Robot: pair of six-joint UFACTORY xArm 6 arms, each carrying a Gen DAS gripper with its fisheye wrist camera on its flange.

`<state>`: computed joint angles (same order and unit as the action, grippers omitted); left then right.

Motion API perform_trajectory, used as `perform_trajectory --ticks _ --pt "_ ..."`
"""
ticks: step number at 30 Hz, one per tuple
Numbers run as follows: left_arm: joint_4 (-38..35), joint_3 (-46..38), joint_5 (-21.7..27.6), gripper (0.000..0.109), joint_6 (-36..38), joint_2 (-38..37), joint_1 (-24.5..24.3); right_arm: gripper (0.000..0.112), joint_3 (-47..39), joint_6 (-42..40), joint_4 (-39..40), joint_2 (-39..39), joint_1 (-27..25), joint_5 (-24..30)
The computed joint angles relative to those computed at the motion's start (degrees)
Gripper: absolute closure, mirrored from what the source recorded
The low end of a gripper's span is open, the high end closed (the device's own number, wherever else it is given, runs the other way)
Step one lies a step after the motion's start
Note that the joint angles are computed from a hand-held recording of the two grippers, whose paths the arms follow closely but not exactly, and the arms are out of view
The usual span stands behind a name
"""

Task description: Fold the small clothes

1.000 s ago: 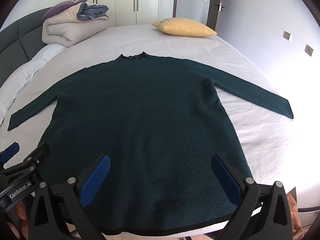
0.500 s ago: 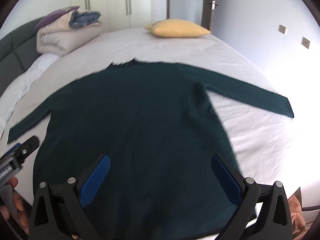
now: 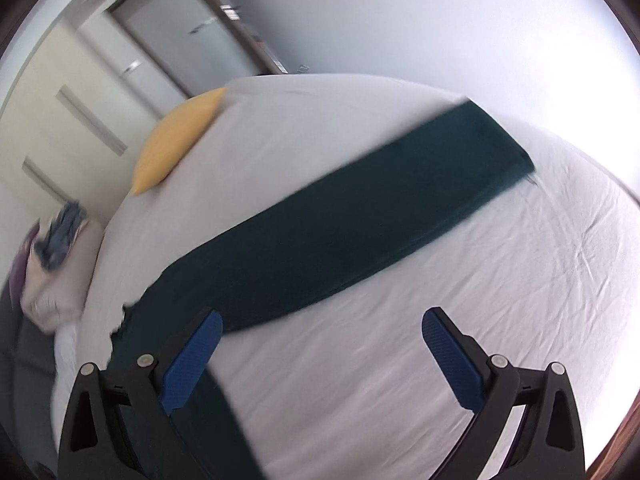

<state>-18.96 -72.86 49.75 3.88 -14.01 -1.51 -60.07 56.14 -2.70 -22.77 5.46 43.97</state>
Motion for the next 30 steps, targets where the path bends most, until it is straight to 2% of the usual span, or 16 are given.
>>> perform_trajectory --ticks 2,6,12,14,15,19,20,23,25,26,29,30 --pt "0.0 -1.6 -0.5 0.006 -0.1 2.3 -0.7 0.012 3.2 -0.6 4.5 -1.2 -3.7 -2.8" --pt "-1.4 -3.8 -1.1 0.006 0.1 6.3 -2.1 0.012 10.0 -0.2 10.2 -4.0 -8.1 -13.0" --pt "-3.9 -5.1 -2.5 0.006 1.3 9.7 -4.0 0.015 9.5 -0.4 11.7 -1.2 -10.4 -19.0" --pt "-4.7 -5.7 -2.9 0.006 2.2 10.8 -4.4 0.026 8.9 -0.5 12.0 -0.8 -11.5 -19.4" --pt "-4.9 -6.0 -3.1 0.007 2.4 11.3 -4.6 0.03 8.5 -0.4 11.1 -0.4 -11.8 -19.2" --pt "-7.6 -6.6 -1.6 0.02 3.9 11.9 -4.2 0.074 4.5 -4.1 11.1 2.1 -11.1 -14.8" --pt "-8.4 -6.8 -1.3 0.021 4.4 12.1 -4.0 0.081 3.4 -3.8 10.0 2.4 -10.8 -13.5" --pt "-10.2 -7.5 -0.5 0.021 5.4 12.5 -3.3 0.091 -0.5 -2.1 1.3 3.5 -9.2 -9.8" --pt "-12.8 -8.6 0.2 0.021 6.1 13.1 -2.4 0.094 -7.0 -4.4 -2.0 7.0 -6.4 -6.4" --pt "-13.6 -8.9 0.6 0.021 6.3 13.1 -1.9 0.098 -11.7 -5.3 -4.4 9.8 -3.4 -4.4" --pt "-18.3 -11.6 1.4 0.021 7.2 15.0 -0.1 0.101 -25.4 -11.4 -5.5 19.3 4.1 -0.5" --pt "-19.5 -12.7 1.9 0.021 7.4 15.9 0.4 0.101 -31.3 -14.0 -6.3 23.4 8.1 1.1"
